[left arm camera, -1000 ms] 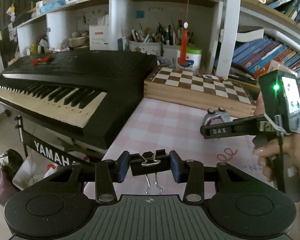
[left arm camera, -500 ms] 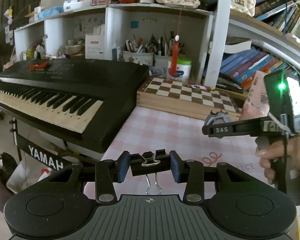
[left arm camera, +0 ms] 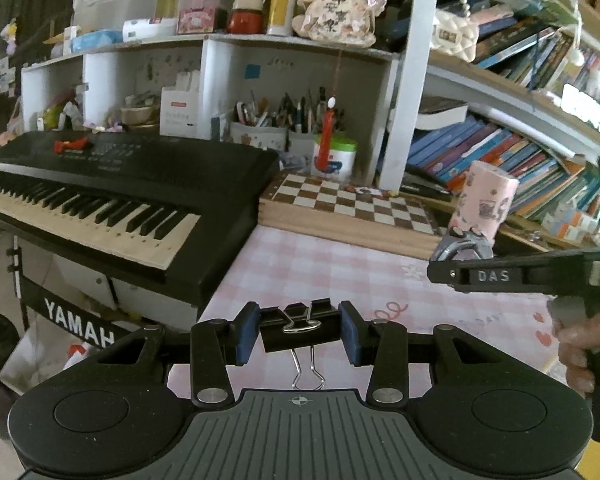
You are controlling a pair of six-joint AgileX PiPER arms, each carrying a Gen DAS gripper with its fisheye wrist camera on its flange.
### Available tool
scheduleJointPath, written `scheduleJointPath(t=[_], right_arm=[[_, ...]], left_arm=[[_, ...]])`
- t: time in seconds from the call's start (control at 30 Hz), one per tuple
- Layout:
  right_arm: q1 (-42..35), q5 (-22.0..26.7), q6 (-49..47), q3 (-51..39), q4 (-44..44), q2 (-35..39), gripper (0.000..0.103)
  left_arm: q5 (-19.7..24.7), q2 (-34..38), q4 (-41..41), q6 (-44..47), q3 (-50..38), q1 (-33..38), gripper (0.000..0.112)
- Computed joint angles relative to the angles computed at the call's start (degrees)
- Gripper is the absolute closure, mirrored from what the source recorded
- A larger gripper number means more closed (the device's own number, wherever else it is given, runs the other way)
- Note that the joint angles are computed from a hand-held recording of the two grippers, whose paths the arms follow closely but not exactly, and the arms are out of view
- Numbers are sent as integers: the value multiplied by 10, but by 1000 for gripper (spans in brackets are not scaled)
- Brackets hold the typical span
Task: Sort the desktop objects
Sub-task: 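Lift the truck with the right tool while the left tool carries the clip to the box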
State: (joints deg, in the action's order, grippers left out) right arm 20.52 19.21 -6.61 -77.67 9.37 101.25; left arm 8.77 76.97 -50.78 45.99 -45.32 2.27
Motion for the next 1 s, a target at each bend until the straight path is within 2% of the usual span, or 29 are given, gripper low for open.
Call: scheduleJointPath(t=[0.1,0.2,0.37,0.47,0.67,1.0], right_arm=[[14,-13,50,49,-36,-48,45],[31,-16,112,86,-84,-88,45],[70,-11,266,144,-219,-156,45],[100,7,365,179,-303,-200,45],[192,78,564,248,-456,-277,45],[422,269,860,324,-592,-349,45]], left_arm=[[39,-23,-107,117,14,26,71],[78,-52,-167,187,31,52,71],[153,-96,-189,244,52,98,71],[214,-125,-176,254,64,140,71],[339,-165,-141,275,87,235,71],[559,-229,-112,366,122,456,71]])
